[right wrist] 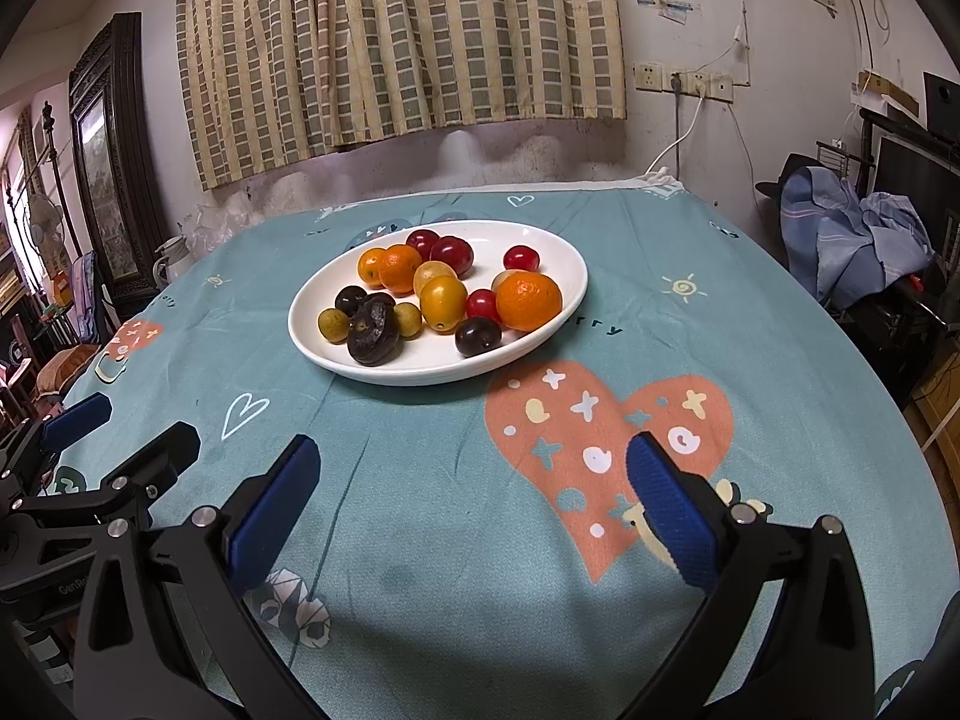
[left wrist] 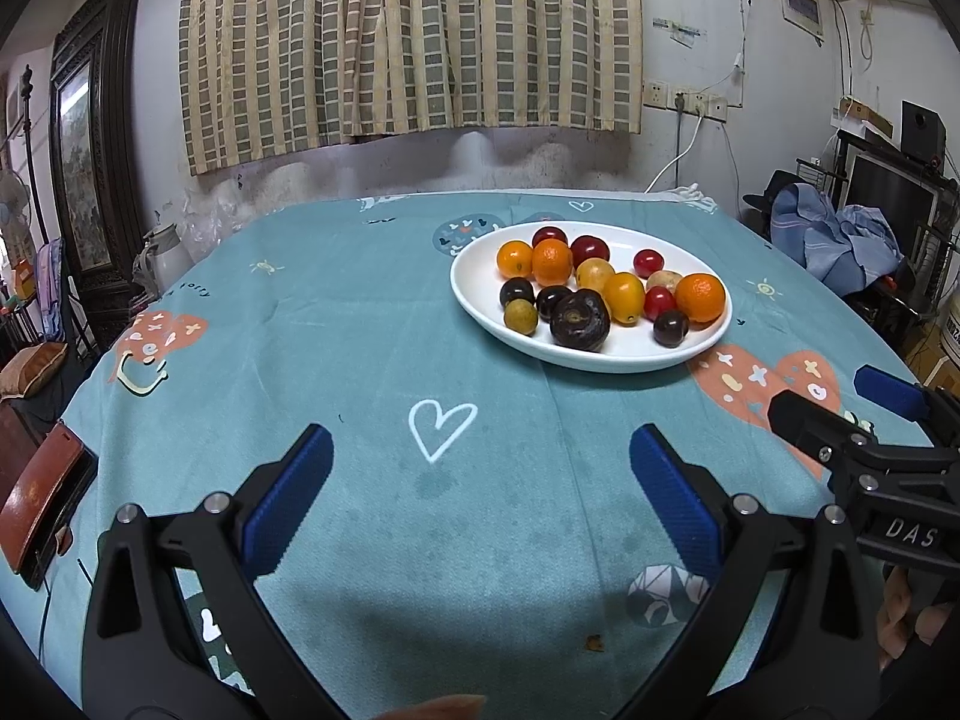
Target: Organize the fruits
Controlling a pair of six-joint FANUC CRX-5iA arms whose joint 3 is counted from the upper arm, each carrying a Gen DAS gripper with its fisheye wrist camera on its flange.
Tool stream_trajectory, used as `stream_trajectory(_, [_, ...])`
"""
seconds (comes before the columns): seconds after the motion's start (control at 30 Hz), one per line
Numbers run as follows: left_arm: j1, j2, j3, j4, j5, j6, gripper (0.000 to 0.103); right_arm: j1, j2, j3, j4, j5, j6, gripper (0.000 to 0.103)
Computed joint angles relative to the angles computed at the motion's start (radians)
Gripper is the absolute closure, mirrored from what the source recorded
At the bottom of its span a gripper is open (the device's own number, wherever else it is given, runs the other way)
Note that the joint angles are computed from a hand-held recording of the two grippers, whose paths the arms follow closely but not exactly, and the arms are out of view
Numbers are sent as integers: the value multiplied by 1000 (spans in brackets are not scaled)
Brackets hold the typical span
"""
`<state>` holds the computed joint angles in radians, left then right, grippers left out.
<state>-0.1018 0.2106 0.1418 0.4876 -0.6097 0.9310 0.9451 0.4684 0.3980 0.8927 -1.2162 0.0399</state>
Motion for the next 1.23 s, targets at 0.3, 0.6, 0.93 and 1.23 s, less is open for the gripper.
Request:
stream_trajectory(0.3, [0, 0, 0, -1, -1, 1, 2, 0, 0, 1, -1, -1, 1, 1])
stream_trajectory(0.6, [0, 0, -1, 0, 0, -1, 2, 0, 0, 3, -2, -1, 2, 1])
stream_trajectory(0.93, [-4, -14, -35, 33, 45, -48, 2, 0, -2, -1, -2, -2, -4, 1])
stream_trajectory(1.23, [0, -9, -26, 43, 30, -54, 2, 0, -14, -27, 2, 7, -22, 1])
